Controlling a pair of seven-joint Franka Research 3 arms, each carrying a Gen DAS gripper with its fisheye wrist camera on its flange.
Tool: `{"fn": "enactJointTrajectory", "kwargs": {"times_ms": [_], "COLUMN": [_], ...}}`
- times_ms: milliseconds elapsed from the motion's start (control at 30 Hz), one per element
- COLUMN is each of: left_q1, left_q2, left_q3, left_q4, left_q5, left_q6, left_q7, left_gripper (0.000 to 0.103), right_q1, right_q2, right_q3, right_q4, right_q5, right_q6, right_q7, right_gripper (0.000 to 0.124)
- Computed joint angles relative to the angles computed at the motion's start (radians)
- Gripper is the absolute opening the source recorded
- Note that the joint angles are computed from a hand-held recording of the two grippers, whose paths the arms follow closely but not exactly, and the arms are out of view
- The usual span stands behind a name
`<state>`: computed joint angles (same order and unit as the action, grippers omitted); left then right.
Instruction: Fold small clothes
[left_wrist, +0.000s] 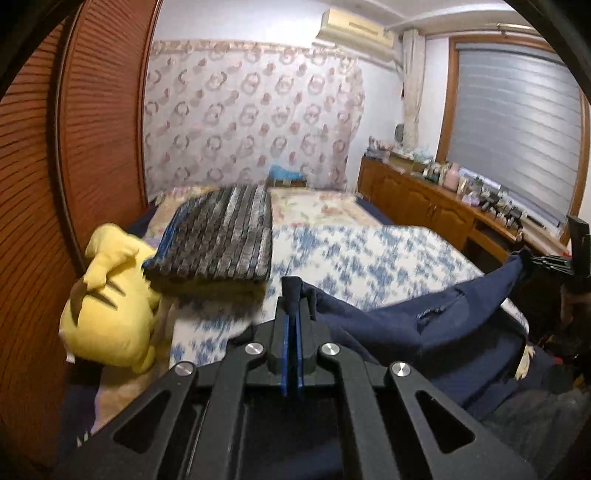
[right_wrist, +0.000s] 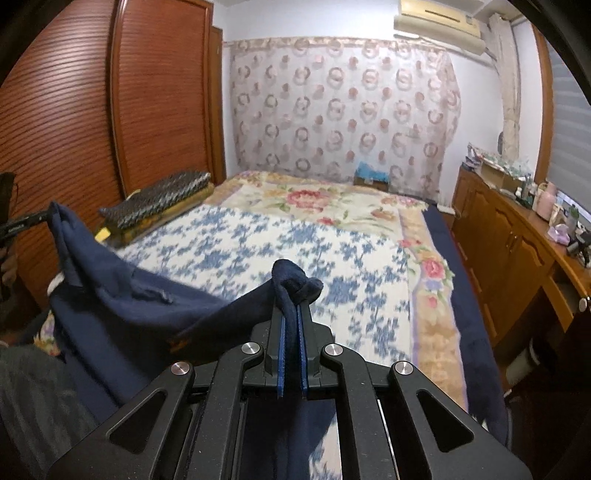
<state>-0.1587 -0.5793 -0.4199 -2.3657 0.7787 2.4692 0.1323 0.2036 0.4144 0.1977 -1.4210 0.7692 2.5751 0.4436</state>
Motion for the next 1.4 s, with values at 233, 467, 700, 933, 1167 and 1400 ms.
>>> {"fn": "enactJointTrajectory", "kwargs": {"times_ms": [233, 467, 700, 933, 1167, 1400], "left_q1": [-0.043, -0.025, 0.013, 0.021, 0.001, -0.005], "left_q2": [-0.015, -0.038, 0.075, 0.195, 0.268, 0.271], "left_q3": [0.023, 0.045, 0.080, 0.124, 0.149, 0.161], "left_q4": [-0.034, -0.060, -0.018, 0.025, 0.056, 0.038], "left_q5": [-0.070, -0.079, -0.080, -0.117, -0.186, -0.229], "left_q6": [-0.039, -0.007, 0.045, 0.080, 0.060, 0.063], "left_q7": [0.055, 0.075, 0.143, 0.213, 0.295, 0.316], "left_gripper": [0.020, 0.049, 0.050, 0.050, 0.050, 0.051], "right_q1": [0.025, 0.011, 0.028, 0.062, 0.072, 0.075], "right_q2": [-0.001, 0.027, 0.119, 0.320, 0.456, 0.490], "right_q3": [-0.052, -0.043, -0.042, -0.064, -0.055, -0.058], "right_q4": [-0.056, -0.013, 0.115, 0.391, 0.580, 0.625], "right_q5": [-0.144, -0.163, -0.221, -0.331, -0.388, -0.407], "right_q6": [-0.055, -0.018, 0.002, -0.112, -0.223, -0.267], "right_q7": [0.111, 0.143, 0.194, 0.329, 0.390, 0.408], "right_gripper": [0.003, 0.032, 0.043, 0.045, 0.045, 0.052]}}
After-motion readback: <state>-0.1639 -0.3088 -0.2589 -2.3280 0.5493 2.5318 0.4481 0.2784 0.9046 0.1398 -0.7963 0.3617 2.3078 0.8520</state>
